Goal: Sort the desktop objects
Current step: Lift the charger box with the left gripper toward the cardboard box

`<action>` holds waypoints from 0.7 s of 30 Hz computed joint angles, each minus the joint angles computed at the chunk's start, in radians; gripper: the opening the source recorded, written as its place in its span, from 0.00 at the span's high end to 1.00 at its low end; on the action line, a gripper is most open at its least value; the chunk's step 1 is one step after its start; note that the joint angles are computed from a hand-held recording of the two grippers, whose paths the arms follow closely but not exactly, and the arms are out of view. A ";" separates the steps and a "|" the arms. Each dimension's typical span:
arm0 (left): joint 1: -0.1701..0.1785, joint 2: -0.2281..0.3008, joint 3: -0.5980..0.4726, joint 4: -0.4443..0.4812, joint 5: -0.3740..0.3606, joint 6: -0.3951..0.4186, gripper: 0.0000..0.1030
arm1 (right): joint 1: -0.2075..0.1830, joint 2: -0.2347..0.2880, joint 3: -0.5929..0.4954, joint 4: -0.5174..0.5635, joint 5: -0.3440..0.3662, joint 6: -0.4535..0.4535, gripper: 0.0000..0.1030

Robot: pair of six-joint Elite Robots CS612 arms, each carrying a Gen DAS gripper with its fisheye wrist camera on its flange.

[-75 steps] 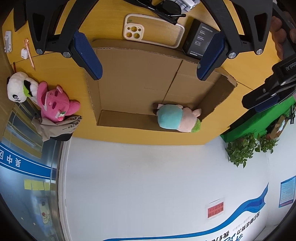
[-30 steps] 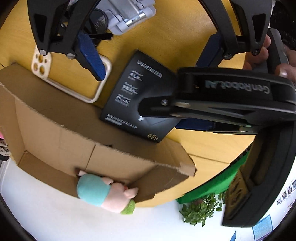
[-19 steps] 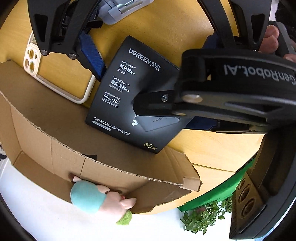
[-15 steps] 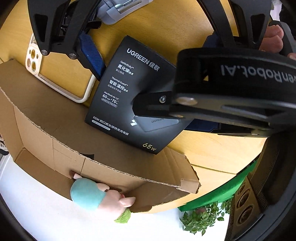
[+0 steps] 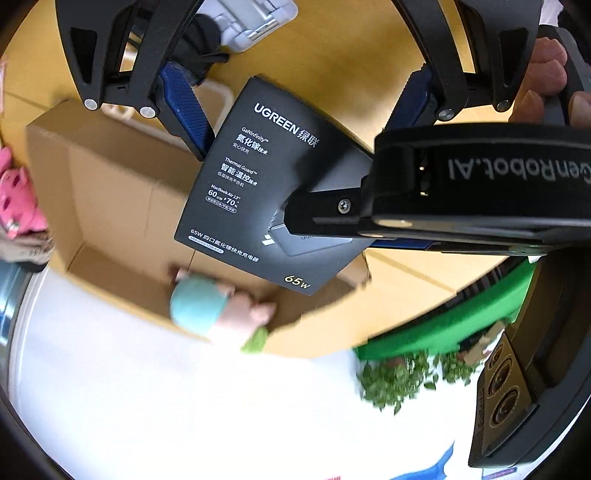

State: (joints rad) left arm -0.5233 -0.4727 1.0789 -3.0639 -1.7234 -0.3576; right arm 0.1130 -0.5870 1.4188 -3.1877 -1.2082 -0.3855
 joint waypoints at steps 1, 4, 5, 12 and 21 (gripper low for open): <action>-0.002 -0.004 0.001 -0.011 0.006 0.005 0.47 | -0.001 -0.007 0.004 -0.017 0.002 0.006 0.09; -0.007 -0.011 -0.012 -0.035 0.013 0.028 0.47 | -0.007 -0.025 0.018 -0.074 0.008 0.028 0.09; -0.011 -0.014 -0.019 -0.040 0.022 0.044 0.47 | -0.009 -0.030 0.021 -0.088 0.012 0.036 0.09; -0.025 -0.004 -0.096 -0.051 0.035 0.114 0.47 | -0.028 -0.053 0.001 -0.133 0.026 0.058 0.09; -0.031 0.050 -0.293 -0.029 -0.016 0.146 0.47 | -0.046 -0.090 -0.050 -0.178 -0.004 0.058 0.09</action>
